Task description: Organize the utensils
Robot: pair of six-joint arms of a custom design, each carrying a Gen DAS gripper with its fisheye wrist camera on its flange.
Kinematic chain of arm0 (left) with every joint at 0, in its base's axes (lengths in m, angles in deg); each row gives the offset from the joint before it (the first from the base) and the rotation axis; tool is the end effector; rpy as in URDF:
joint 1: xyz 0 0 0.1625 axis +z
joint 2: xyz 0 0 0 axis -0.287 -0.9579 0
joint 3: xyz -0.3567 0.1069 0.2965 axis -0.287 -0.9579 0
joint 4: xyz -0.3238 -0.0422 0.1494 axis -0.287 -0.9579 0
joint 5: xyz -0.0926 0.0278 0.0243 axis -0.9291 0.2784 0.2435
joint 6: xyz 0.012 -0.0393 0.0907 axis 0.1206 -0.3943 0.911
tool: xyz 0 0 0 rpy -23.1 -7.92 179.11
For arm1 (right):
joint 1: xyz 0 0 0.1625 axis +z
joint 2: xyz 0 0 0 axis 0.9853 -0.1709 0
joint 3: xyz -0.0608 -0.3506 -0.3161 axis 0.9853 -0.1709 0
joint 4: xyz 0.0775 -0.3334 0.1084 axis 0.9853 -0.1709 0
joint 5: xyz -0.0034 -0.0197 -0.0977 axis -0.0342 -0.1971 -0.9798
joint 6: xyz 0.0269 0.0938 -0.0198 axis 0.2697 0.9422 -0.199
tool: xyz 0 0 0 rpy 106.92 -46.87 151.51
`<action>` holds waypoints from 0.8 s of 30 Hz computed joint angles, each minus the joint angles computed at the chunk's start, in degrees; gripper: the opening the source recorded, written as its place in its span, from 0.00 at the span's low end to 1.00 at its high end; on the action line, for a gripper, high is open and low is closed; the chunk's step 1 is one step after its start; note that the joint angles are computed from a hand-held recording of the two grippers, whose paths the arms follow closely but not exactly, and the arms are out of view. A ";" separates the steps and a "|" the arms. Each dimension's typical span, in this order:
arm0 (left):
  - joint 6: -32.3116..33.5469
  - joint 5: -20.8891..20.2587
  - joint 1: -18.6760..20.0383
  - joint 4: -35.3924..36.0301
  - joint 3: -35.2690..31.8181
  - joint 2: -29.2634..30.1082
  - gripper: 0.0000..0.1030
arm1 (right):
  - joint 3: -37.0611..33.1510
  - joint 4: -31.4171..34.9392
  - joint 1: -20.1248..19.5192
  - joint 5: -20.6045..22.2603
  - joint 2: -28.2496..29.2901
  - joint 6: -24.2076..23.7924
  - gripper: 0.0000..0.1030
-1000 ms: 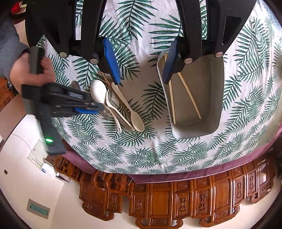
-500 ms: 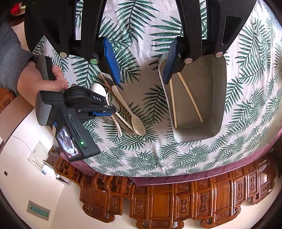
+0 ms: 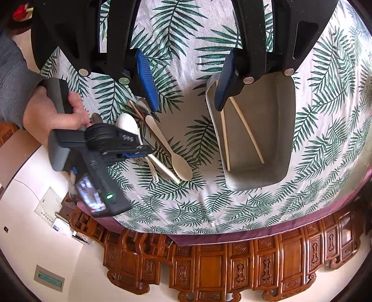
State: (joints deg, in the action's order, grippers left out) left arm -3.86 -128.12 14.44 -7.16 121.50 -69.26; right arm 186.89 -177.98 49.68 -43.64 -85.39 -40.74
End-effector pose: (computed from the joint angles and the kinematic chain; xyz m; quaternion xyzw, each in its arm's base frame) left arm -0.2042 -0.1779 0.3477 0.1940 0.9092 -0.2393 0.2801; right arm 0.3658 -0.3251 0.0790 0.2601 -0.9100 0.1174 0.3008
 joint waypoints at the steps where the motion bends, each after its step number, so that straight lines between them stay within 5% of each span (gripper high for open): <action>1: 0.27 0.06 0.23 -0.39 0.08 0.17 0.46 | 0.66 -0.92 0.24 0.41 -0.76 0.14 0.07; 11: 7.07 2.23 5.44 -11.84 2.34 5.68 0.46 | 6.91 -5.45 2.01 2.16 -7.24 2.02 0.07; 24: 17.12 4.28 19.01 -31.18 4.07 18.60 0.41 | 15.43 -13.98 0.27 2.82 -10.66 2.21 0.07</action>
